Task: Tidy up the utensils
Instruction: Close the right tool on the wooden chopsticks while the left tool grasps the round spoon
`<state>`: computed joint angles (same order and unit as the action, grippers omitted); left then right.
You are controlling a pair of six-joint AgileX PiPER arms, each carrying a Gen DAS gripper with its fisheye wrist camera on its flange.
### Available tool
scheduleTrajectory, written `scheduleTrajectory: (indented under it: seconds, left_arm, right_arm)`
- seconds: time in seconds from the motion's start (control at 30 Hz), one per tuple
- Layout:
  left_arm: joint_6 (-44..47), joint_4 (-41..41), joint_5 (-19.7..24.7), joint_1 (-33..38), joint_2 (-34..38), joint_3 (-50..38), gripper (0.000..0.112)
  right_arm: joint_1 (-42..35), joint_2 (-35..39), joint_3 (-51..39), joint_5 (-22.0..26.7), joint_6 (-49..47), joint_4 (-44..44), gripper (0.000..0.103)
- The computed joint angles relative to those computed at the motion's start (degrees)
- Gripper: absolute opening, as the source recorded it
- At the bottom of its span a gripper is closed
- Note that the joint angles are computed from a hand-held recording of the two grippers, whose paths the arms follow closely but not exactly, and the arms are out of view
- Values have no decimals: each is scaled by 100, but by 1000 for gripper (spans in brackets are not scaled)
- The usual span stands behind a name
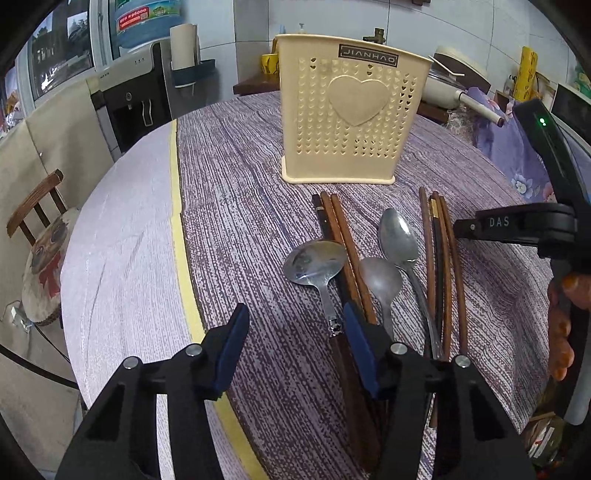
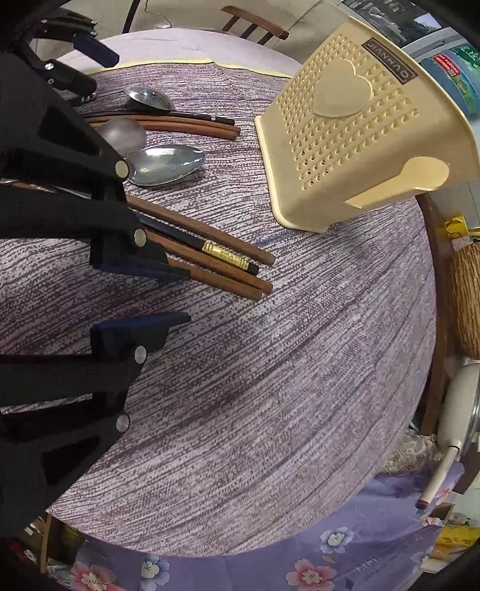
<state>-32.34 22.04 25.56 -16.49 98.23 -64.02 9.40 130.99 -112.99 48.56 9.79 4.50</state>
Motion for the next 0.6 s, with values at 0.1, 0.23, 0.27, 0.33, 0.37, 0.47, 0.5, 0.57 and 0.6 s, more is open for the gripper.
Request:
scheduleTrajectory:
  seconds: [0.1,0.23,0.27,0.33,0.37,0.47,0.5,0.57,0.6]
  left_arm:
    - [115,-117,7,-6,-41,11,52]
    - [250,-242,21,4,-75,4,51]
    - [273,-265,31,6,-69,-8,51]
    - [334,-317,68,-6,-33,-48,51]
    - [319,-307,82,-22,-27,-52,51]
    - [377,-387,114,-42,-3,-88,50]
    - [373,-393,146,-50,20,-128,49]
    - [352,-391,257,-92,115,-281,47]
    - [357,-381,363,-129,205,-412,46]
  right_arm:
    - [-3,7,-91,-4,33,99,18]
    - [-40,-14,-79,-10,-4,286,18]
    - [-50,44,-170,82,-62,367,18]
    - [-75,157,-314,225,-163,517,18]
    - [-45,182,-361,237,-126,463,18]
    - [18,307,-616,371,32,316,17]
    - [7,397,-788,449,75,326,17]
    - [-31,621,-1209,660,129,336,15]
    - [-26,727,-1429,784,185,295,15]
